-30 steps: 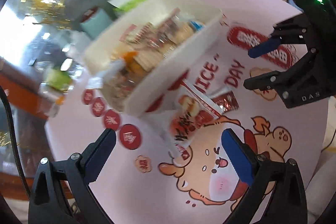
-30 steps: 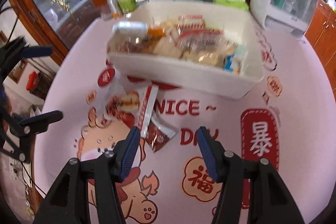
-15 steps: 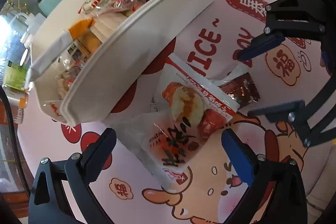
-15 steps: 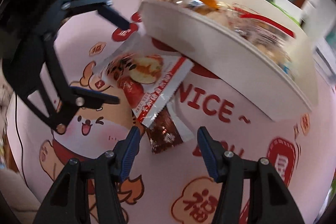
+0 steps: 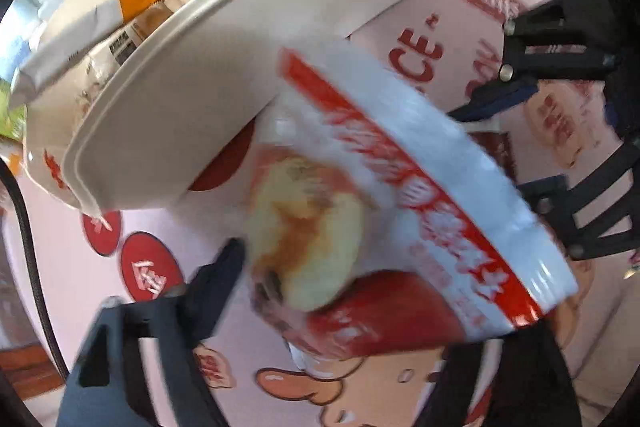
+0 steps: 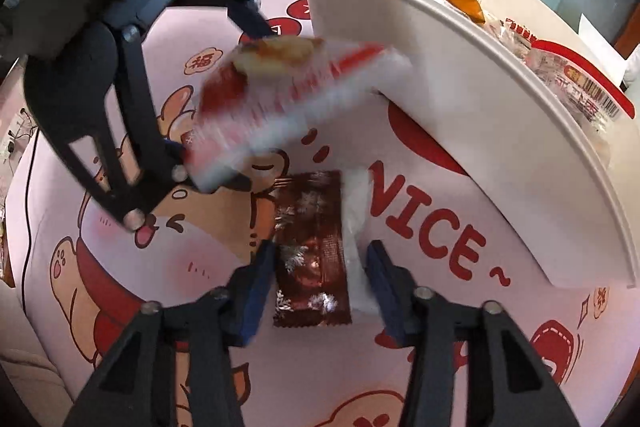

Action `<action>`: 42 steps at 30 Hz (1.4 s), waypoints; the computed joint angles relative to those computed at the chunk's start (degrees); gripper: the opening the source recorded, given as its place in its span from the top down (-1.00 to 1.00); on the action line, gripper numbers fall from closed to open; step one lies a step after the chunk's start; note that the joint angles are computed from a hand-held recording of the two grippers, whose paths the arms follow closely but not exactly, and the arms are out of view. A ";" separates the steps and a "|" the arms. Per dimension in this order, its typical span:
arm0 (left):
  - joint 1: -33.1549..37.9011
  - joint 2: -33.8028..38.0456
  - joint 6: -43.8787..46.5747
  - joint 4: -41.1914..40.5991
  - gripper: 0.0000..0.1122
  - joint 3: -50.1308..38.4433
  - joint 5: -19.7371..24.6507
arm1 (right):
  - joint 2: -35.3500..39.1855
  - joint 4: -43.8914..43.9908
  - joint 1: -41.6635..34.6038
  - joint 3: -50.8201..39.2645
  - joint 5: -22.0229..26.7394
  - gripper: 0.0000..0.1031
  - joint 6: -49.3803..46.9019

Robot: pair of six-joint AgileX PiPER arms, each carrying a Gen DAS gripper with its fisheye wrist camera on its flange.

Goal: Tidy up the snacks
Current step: 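Grasp the red-white apple bag with the left gripper while the right grasps the brown sachet, then lift both snacks over the tray and release them inside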

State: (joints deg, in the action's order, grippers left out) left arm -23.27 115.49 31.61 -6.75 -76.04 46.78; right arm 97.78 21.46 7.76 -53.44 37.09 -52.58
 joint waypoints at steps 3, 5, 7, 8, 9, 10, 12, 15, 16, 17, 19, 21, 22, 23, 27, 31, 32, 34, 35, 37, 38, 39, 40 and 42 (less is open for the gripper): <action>0.15 -1.71 -0.38 -0.18 0.17 2.48 -2.54 | -0.28 -0.07 -0.92 -0.08 0.85 0.29 0.10; 0.00 -2.33 -1.81 0.12 0.26 3.37 -2.81 | -0.36 -0.12 -0.78 0.06 0.60 0.31 1.16; -0.45 -3.29 -3.65 -0.74 0.31 4.30 -2.61 | -1.05 0.64 -1.36 1.04 0.44 0.32 1.27; -0.20 -3.97 -4.09 -1.69 0.33 5.18 -2.84 | -2.21 1.30 -2.47 2.16 0.92 0.32 0.54; 0.10 -4.09 -4.31 -2.25 0.35 5.25 -2.73 | -2.18 1.86 -3.37 2.26 1.13 0.33 -0.10; 0.76 -4.81 -4.37 -3.61 0.37 6.02 -2.60 | -2.56 2.51 -4.15 2.75 1.22 0.33 -0.47; 2.18 -6.27 -4.51 -6.12 0.38 7.25 -2.28 | -3.86 4.37 -5.68 3.98 1.69 0.34 -1.16; 3.90 -8.95 -5.20 -9.97 0.38 9.22 -2.02 | -5.48 6.86 -9.17 4.70 3.57 0.34 -3.07; 4.62 -10.22 -5.03 -11.04 0.38 9.95 -1.65 | -5.45 8.01 -10.93 4.02 4.75 0.34 -4.13; 5.07 -11.22 -5.17 -11.98 0.38 10.36 -1.37 | -5.11 8.71 -12.48 2.97 5.87 0.34 -4.75; 6.94 -13.80 -4.44 -13.81 0.38 11.80 -0.53 | -6.87 9.75 -14.55 3.38 7.45 0.35 -5.12; 8.31 -16.66 -4.35 -14.87 0.38 13.43 -0.04 | -8.51 10.70 -15.59 3.00 9.17 0.35 -4.33; 8.38 -17.77 -5.50 -14.44 0.38 13.69 0.32 | -9.44 11.14 -16.49 3.03 10.04 0.35 -4.37; 8.76 -19.00 -6.07 -14.24 0.38 14.13 0.71 | -10.21 11.60 -17.84 2.91 11.13 0.35 -4.92; 6.85 -23.23 -12.52 -10.96 0.38 11.74 3.36 | -14.57 11.50 -18.69 2.07 13.40 0.35 -2.77; 3.65 -23.57 -20.68 -6.70 0.38 3.38 6.43 | -17.89 11.76 -20.59 -3.23 16.62 0.35 -0.52; 3.42 -22.76 -21.99 -5.77 0.38 0.01 7.73 | -17.76 12.26 -21.24 -4.95 17.27 0.35 -0.45; 3.05 -21.78 -24.64 -3.81 0.38 -6.50 10.66 | -17.14 12.79 -22.07 -10.11 19.12 0.35 0.85; 2.80 -20.32 -25.85 -3.10 0.38 -10.55 12.08 | -16.66 12.95 -22.42 -13.09 19.92 0.35 1.67; 2.67 -17.91 -28.13 -1.75 0.38 -18.23 15.12 | -15.50 13.14 -23.68 -19.42 22.02 0.34 3.39; 2.66 -16.31 -29.31 -1.31 0.38 -22.59 16.68 | -14.44 13.06 -24.08 -23.06 22.85 0.34 4.77; 2.57 -14.54 -30.09 -1.09 0.38 -26.69 18.49 | -13.45 12.67 -23.90 -26.09 23.12 0.34 6.44; 2.34 -12.86 -30.90 -0.52 0.38 -30.58 20.20 | -12.18 11.89 -23.49 -29.62 23.10 0.34 8.58; 1.30 -9.48 -32.81 1.84 0.38 -38.73 23.03 | -9.90 10.11 -22.96 -37.57 23.80 0.34 12.72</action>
State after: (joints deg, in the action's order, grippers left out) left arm -21.96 106.01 -1.19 -4.91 -114.77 69.81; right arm 87.88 31.57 -15.19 -91.01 60.89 -39.86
